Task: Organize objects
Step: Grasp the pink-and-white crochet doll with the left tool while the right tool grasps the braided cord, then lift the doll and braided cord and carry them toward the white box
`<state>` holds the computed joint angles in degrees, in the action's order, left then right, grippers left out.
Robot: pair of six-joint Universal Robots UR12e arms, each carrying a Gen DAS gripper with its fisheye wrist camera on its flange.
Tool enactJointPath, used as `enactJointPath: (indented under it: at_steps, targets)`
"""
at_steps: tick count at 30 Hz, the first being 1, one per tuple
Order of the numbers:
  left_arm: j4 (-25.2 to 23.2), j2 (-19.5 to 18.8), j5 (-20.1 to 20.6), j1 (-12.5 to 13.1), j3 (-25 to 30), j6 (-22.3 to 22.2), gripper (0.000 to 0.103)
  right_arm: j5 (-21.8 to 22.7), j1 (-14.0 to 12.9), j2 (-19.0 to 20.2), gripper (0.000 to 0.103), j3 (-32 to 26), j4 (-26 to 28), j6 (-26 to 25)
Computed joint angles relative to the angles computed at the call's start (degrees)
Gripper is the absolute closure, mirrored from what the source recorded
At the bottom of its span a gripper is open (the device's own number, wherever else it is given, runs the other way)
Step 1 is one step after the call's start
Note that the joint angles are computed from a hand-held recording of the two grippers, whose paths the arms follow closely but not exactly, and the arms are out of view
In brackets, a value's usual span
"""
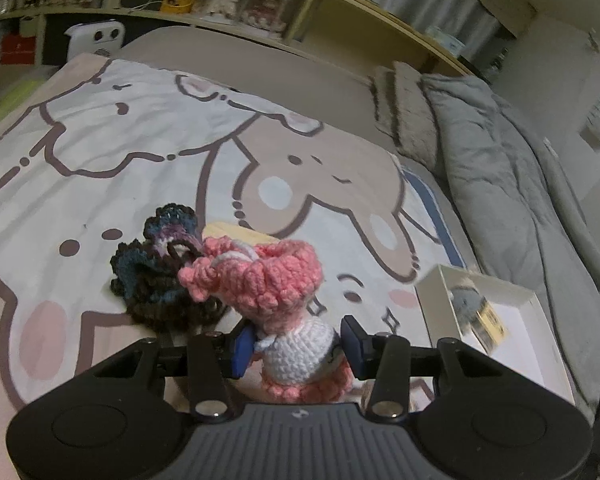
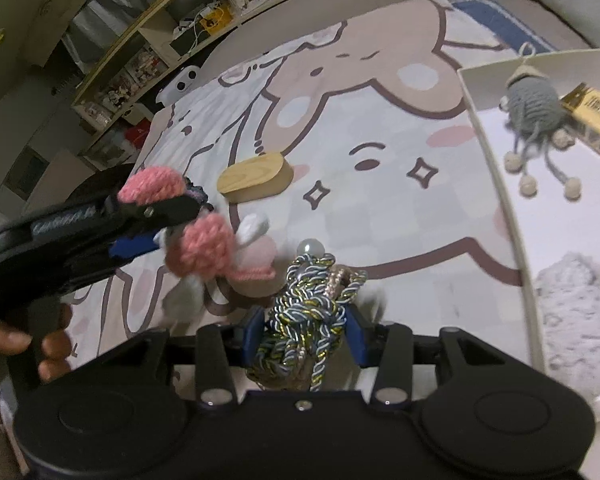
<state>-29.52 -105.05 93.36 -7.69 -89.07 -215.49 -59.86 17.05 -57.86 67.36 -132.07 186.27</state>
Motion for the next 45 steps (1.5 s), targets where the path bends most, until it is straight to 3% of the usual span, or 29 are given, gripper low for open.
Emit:
enactJointPath:
  at_steps: [11, 15, 18, 21, 23, 30, 37, 41, 45]
  targets:
    - [-6.9, 3.9, -6.9, -0.6, -2.0, 5.9, 0.056, 2.8, -0.7, -2.2, 0.058, 2.5, -0.8, -4.6]
    - [-8.3, 4.1, -9.0, -0.5, -2.8, 3.8, 0.056, 4.2, -0.4, -2.7, 0.058, 2.9, 1.5, -9.1]
    - [-8.8, 3.8, -8.3, -0.6, -3.1, 1.1, 0.058, 4.1, 0.0, -2.9, 0.059, 3.2, 3.2, -11.7]
    - [-7.5, 3.8, -9.7, 0.0, -4.0, -2.6, 0.060, 6.5, 0.1, -2.7, 0.063, 2.7, 7.2, -14.0]
    - [-7.7, 3.7, -9.5, 0.0, -3.9, -2.6, 0.060, 7.3, 0.4, -2.8, 0.065, 2.7, 9.0, -15.9]
    - [-12.1, 3.7, -5.7, -0.4, -3.1, 1.6, 0.060, 2.2, 1.0, -3.2, 0.065, 2.6, 9.1, -18.0]
    - [-14.8, 2.6, -5.3, -1.1, -1.5, 7.6, 0.060, -7.8, 1.8, -4.4, 0.065, 4.4, 2.6, -21.2]
    - [-16.7, 1.8, -4.0, -1.5, -0.7, 9.4, 0.059, -8.1, 1.4, -3.7, 0.065, 3.4, 6.7, -19.1]
    - [-17.1, 1.1, -4.2, -1.3, -0.4, 9.0, 0.057, -7.1, 0.9, -3.3, 0.061, 2.7, 9.4, -13.4]
